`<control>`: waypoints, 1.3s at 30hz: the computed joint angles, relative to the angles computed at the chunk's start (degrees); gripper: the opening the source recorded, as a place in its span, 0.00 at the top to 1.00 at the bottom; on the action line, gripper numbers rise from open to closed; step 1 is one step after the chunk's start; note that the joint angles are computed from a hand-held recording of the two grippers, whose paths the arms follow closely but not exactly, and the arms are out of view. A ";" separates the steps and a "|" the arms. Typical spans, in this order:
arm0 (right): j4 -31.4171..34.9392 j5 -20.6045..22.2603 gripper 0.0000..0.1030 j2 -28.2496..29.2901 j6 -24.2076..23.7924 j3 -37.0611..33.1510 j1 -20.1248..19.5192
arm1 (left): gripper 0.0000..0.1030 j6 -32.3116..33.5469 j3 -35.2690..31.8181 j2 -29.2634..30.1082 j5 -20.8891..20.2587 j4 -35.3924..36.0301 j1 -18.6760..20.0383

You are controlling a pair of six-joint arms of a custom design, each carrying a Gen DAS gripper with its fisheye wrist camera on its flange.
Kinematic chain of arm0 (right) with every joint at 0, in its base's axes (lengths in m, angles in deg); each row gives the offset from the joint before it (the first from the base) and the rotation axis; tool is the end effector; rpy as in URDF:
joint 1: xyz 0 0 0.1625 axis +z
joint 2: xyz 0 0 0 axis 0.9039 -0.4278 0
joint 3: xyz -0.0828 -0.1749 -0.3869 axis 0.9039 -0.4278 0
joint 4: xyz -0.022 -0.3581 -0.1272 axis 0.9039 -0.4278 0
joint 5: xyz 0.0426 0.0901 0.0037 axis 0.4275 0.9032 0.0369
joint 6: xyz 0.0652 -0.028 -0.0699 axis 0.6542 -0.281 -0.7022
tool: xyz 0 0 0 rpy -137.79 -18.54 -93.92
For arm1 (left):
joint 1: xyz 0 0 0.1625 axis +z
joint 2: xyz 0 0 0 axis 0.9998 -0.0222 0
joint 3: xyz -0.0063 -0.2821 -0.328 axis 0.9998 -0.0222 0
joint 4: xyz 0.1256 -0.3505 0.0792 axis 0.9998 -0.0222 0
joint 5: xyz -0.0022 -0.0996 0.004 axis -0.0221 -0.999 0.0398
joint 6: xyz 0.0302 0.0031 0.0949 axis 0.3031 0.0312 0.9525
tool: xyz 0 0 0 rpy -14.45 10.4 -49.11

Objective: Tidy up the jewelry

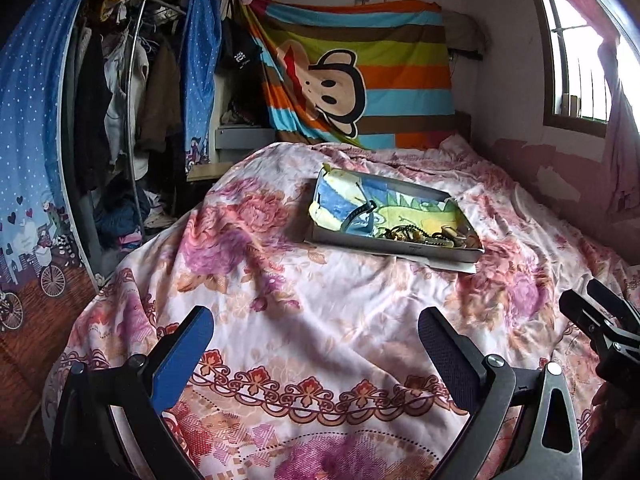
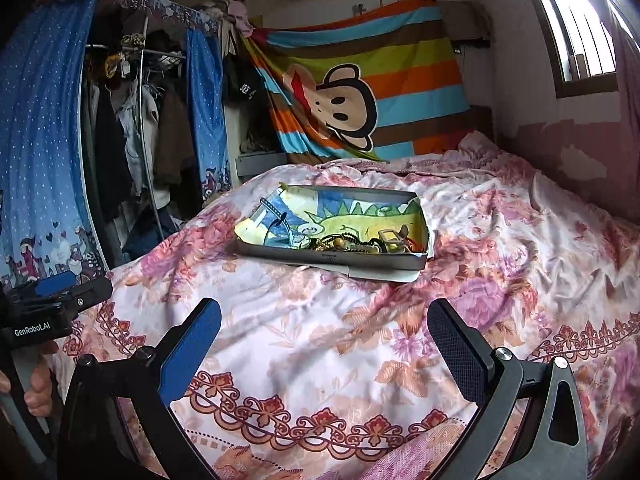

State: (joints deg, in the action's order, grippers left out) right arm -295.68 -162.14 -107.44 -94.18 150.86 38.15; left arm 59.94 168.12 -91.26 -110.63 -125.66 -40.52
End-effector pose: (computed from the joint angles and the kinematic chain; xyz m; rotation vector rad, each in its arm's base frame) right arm 0.2143 -0.5487 0.2055 0.5020 -2.0901 1.3688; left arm -0.2344 -0.5797 0.1702 0.5655 2.1519 -1.2595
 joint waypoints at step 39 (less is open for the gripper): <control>-0.33 -0.04 0.02 0.39 0.24 -0.14 0.14 | 0.00 0.74 0.30 -0.08 0.48 0.04 0.15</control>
State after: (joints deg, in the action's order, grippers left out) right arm -296.00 -162.19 -107.05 -93.94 150.72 38.30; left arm 60.68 168.43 -91.34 -110.14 -125.63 -40.37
